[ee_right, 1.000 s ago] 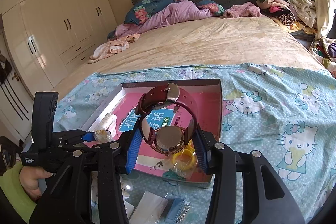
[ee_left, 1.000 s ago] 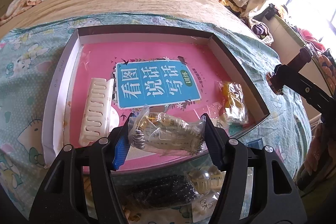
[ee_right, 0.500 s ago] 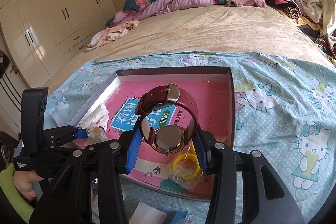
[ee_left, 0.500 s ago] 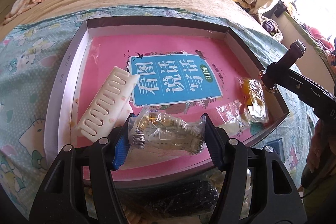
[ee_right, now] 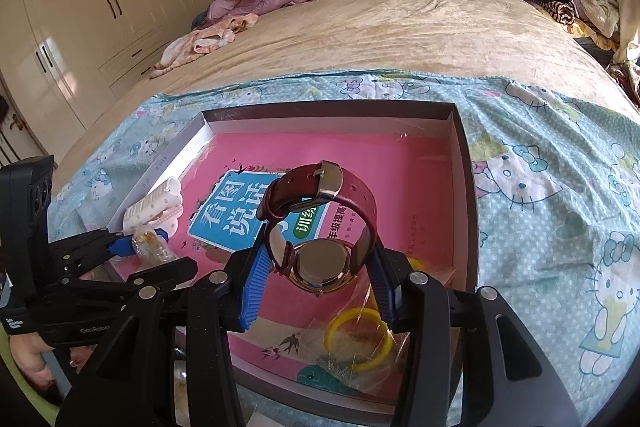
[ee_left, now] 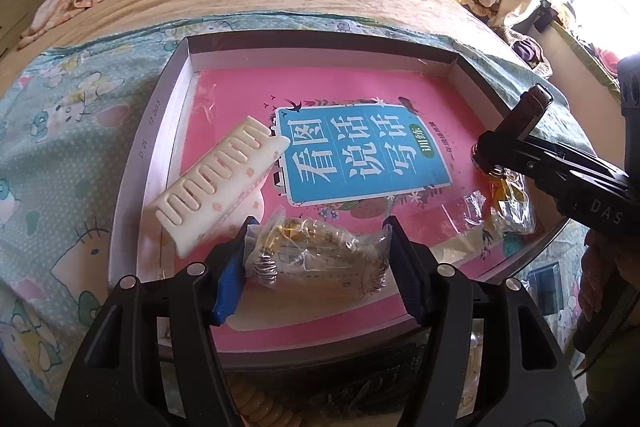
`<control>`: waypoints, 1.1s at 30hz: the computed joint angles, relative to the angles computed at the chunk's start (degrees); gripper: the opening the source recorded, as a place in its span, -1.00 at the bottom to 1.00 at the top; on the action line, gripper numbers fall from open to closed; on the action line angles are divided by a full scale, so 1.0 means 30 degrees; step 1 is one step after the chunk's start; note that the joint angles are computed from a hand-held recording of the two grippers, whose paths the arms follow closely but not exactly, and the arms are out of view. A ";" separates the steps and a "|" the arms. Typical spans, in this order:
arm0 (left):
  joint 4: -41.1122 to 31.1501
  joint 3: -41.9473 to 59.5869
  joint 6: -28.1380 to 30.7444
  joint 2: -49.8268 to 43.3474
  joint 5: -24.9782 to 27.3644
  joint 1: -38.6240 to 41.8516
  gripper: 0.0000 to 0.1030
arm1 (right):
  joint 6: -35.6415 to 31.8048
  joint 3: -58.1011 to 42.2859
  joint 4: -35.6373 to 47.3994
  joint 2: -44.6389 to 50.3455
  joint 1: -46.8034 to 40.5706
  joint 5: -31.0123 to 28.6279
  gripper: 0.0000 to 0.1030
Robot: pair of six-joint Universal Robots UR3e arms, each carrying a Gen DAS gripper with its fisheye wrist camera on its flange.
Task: Organize jewelry
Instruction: 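Carry the held bag and watch over the pink tray with both tools, then lower the bag into the tray and open the left tool while the right tool releases the watch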
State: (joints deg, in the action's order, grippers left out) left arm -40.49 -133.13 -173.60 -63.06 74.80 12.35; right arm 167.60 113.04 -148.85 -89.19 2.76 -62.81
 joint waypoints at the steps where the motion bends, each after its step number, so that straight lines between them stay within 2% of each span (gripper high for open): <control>1: -0.0067 0.0031 -0.0016 0.0015 -0.0023 0.0007 0.07 | 0.0035 -0.0014 -0.0011 0.0070 0.0018 -0.0037 -0.11; 6: -0.0114 -0.0016 0.0024 0.0149 -0.0022 -0.0004 0.13 | 0.0227 -0.0029 0.0070 0.0167 0.0036 -0.0113 -0.10; 8: -0.0204 -0.0020 0.0048 0.0262 -0.0034 0.0007 0.17 | 0.0282 0.0128 -0.0001 -0.0026 -0.0036 -0.0151 0.02; 9: -0.0180 0.0014 0.0051 0.0209 -0.0060 0.0015 0.18 | 0.0327 0.0309 -0.0127 -0.0199 -0.0163 0.0011 0.15; 14: -0.0433 0.0168 0.0188 0.0392 -0.0250 0.0078 0.21 | 0.0236 0.0909 0.0121 -0.1590 -0.0884 0.0541 0.26; 21: -0.1614 0.0471 0.0516 0.1589 -0.0853 0.0544 0.35 | -0.0274 0.2116 0.1361 -0.4853 -0.2655 0.2065 0.59; 25: -0.2467 0.0766 0.0553 0.2558 -0.1101 0.0760 0.48 | -0.0891 0.2395 0.2786 -0.6660 -0.3745 0.3088 0.60; 27: -0.3059 0.0962 0.0622 0.3203 -0.1316 0.1040 0.63 | -0.1227 0.2443 0.3514 -0.7471 -0.4206 0.3460 0.60; 33: -0.5245 0.1550 0.1075 0.5450 -0.2161 0.2329 0.81 | -0.2149 0.2611 0.5668 -0.9699 -0.5421 0.4409 0.61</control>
State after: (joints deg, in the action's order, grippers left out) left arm -56.23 -128.48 -170.37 -46.71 68.32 19.34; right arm 161.15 120.87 -131.85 -118.29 -13.51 -49.59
